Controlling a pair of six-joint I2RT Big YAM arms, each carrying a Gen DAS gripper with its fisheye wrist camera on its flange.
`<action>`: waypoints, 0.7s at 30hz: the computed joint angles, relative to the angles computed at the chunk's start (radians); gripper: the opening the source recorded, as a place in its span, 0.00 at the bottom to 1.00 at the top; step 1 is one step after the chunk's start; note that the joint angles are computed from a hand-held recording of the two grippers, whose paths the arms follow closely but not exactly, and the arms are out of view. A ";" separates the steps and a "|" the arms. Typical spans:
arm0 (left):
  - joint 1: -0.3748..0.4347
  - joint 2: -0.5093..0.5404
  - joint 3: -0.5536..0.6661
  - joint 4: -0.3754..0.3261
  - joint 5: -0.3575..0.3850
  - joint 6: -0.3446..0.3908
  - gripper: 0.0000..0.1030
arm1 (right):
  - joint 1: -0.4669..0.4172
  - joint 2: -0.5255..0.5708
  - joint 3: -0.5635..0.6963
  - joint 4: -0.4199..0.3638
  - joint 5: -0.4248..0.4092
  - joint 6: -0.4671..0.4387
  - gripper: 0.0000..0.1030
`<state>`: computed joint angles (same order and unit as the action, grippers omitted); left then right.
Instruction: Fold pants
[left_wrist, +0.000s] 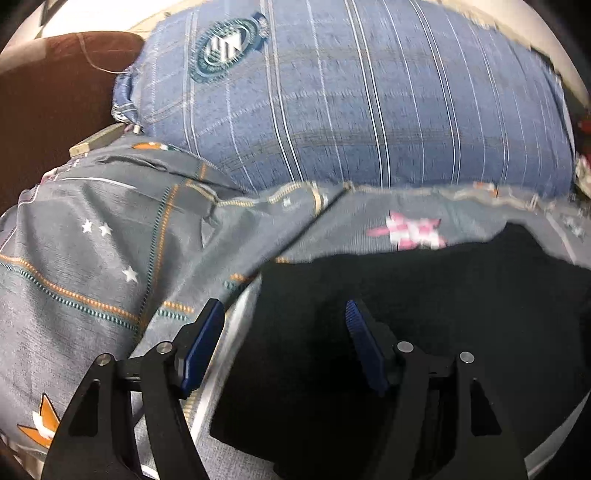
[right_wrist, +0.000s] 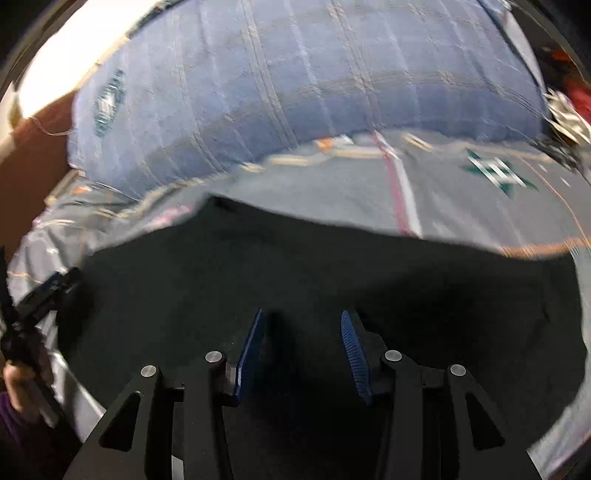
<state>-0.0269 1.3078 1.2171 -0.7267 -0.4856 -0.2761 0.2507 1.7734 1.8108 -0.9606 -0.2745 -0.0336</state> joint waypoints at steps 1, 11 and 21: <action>-0.006 0.015 0.009 -0.023 -0.030 0.005 0.66 | -0.008 -0.009 -0.017 0.024 -0.004 -0.010 0.43; 0.023 0.016 0.007 -0.067 -0.030 -0.055 0.78 | -0.100 0.032 0.047 0.049 0.176 0.095 0.41; -0.044 -0.071 -0.065 0.122 -0.029 0.027 0.78 | -0.025 -0.055 -0.075 0.180 0.132 -0.026 0.45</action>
